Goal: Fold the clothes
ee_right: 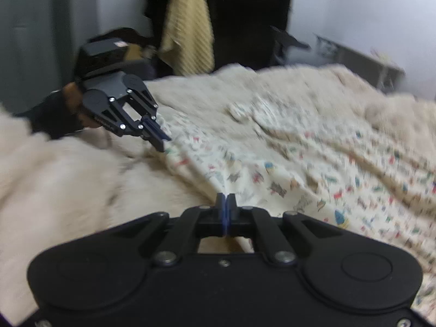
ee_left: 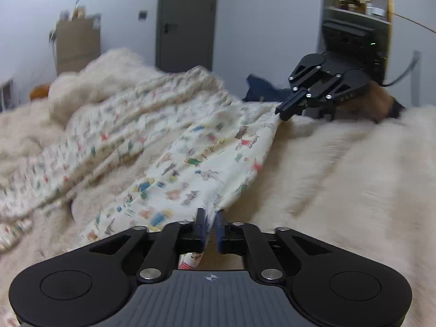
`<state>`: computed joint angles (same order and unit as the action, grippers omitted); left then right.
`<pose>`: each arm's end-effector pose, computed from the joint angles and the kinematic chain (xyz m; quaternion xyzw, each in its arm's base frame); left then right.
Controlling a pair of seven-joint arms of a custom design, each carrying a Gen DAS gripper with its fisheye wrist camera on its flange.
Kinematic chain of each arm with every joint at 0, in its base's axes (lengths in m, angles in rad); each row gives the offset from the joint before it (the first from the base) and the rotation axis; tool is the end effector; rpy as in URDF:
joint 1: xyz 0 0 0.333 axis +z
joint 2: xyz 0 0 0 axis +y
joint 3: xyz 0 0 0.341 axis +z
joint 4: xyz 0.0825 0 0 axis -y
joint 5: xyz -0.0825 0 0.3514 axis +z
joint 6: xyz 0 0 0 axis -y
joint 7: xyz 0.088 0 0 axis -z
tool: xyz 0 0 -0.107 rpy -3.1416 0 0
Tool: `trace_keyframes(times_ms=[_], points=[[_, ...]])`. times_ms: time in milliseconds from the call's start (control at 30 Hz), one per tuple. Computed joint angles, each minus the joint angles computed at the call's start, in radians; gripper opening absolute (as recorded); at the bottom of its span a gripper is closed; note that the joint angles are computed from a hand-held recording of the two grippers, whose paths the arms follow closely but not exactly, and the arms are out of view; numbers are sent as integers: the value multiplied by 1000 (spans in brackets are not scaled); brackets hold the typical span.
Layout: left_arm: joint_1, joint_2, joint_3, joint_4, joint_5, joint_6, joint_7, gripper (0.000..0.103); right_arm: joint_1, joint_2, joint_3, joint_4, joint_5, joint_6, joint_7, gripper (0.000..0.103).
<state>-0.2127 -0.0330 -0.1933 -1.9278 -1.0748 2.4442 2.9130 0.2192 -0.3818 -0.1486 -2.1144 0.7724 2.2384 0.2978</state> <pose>0.5151 -0.2244 0.5978 -0.2134 0.8505 -0.4721 0.0910 0.4394 0.0383 0.6613 -0.8651 0.2537 -0.1522 0.4050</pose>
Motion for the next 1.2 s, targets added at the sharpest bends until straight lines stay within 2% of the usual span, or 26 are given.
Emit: trace_keyframes(times_ms=[33,100,200,267,300,333,367,433,467,500,567,633,733,767,800,867,933,967,1033,1200], points=[[6,-14,7,-11,-16,-3,11,62,8,-14,-28,3,-20,-75,-32,0],[29,-11,27,-14,-16,52,-71,64,-9,-8,-18,13,-43,-107,-26,3],[70,21,50,6,16,135,-266,72,-23,-18,7,-16,-73,-57,-21,14],[127,83,87,48,125,171,-549,73,-10,-5,-22,-7,9,-52,-6,28],[147,108,95,59,206,192,-661,74,-11,-2,-26,-6,38,-47,2,42],[163,132,102,70,279,201,-753,74,-10,4,-34,-10,97,-23,19,48],[178,150,104,83,318,195,-808,74,-13,15,-34,-6,136,-9,47,48],[220,215,105,130,334,154,-895,74,-17,35,-20,-9,217,54,104,52],[252,255,93,160,283,117,-900,74,-18,42,3,-27,263,133,140,53],[280,288,79,186,245,88,-906,74,-20,47,11,-31,271,161,161,53],[324,340,36,220,173,57,-887,74,-25,59,67,-71,293,321,284,54],[351,373,-5,237,127,40,-851,74,-16,67,83,-105,309,423,376,54],[337,398,-30,241,152,70,-838,67,-14,60,113,-181,266,551,543,54],[330,401,-34,237,166,87,-845,60,-9,50,121,-213,257,589,575,54],[325,401,-34,231,178,106,-864,53,3,36,122,-237,252,619,581,54],[319,401,-36,219,196,142,-896,47,13,1,138,-288,207,676,604,54],[327,394,-43,203,194,171,-909,26,20,-18,146,-312,161,714,629,56],[323,388,-40,198,209,191,-920,9,21,-24,149,-320,133,728,643,58],[319,374,-42,190,237,230,-919,3,48,-21,126,-324,110,736,649,60],[315,333,-53,226,275,373,-892,2,95,0,93,-320,29,750,711,60]])
